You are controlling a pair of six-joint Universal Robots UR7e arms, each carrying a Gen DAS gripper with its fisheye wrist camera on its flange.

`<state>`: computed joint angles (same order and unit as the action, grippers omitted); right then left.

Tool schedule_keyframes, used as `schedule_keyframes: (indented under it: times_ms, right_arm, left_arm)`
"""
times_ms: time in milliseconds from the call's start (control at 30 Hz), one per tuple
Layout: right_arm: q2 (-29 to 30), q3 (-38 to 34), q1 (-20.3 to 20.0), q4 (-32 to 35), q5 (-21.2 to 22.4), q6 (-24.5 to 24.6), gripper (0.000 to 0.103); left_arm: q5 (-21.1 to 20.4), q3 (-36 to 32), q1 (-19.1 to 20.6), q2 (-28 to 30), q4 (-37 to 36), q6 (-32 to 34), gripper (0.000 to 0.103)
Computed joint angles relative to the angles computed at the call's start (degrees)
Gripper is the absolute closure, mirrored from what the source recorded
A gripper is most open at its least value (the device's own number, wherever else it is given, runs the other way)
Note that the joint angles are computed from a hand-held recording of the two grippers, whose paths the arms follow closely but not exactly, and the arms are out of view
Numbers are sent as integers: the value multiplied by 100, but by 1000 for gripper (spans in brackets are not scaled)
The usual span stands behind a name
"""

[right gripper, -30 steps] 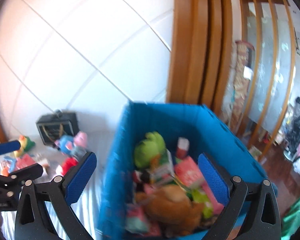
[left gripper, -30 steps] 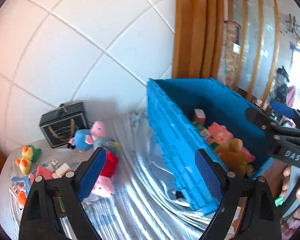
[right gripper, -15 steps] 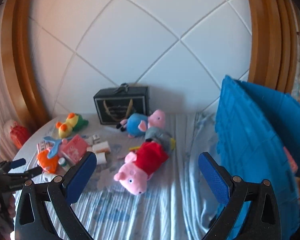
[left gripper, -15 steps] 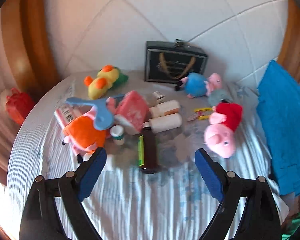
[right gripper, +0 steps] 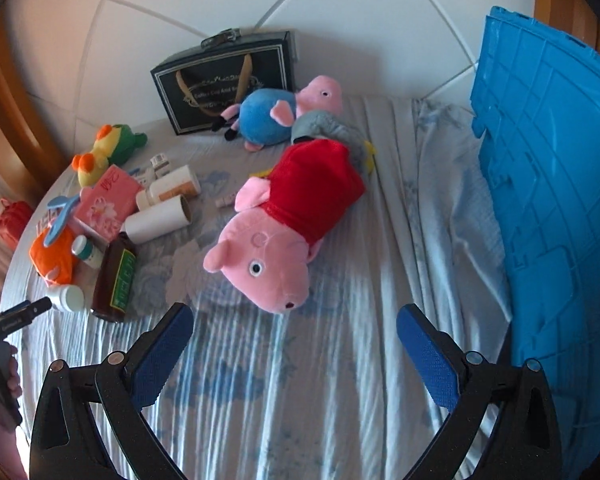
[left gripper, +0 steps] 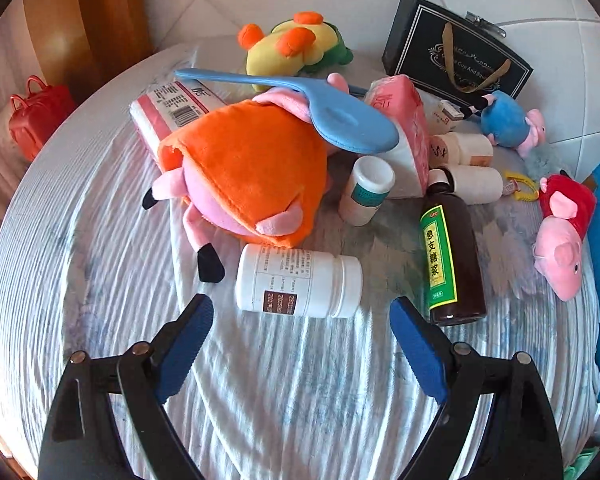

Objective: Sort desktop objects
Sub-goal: 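Move both tools out of the crate back to the pile on the bed, then grasp the white pill bottle with the left tool while the right tool grasps the brown medicine bottle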

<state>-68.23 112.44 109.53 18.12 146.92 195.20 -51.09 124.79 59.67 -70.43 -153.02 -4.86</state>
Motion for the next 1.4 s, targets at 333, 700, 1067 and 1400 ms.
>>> schedule_keyframes:
  times_ms: [333,700,1067,1400]
  right_arm:
    - [1250,-1008,-240,470,-735,-324,0]
    - [3103,-3078,-404,1376,-1836,-483,0]
    - [4399,-4632,-573,2604,-2023,94,47]
    - [3572,-3347,-205,1869,-1857,-78,51]
  left_arm:
    - [191,-482,397,806,-144,365,12]
    - [180,58,295,488,-1058,348,24]
    - [236,236,168,479,-1334,161,24]
    - [118,641,-335,27,-1180,90,24]
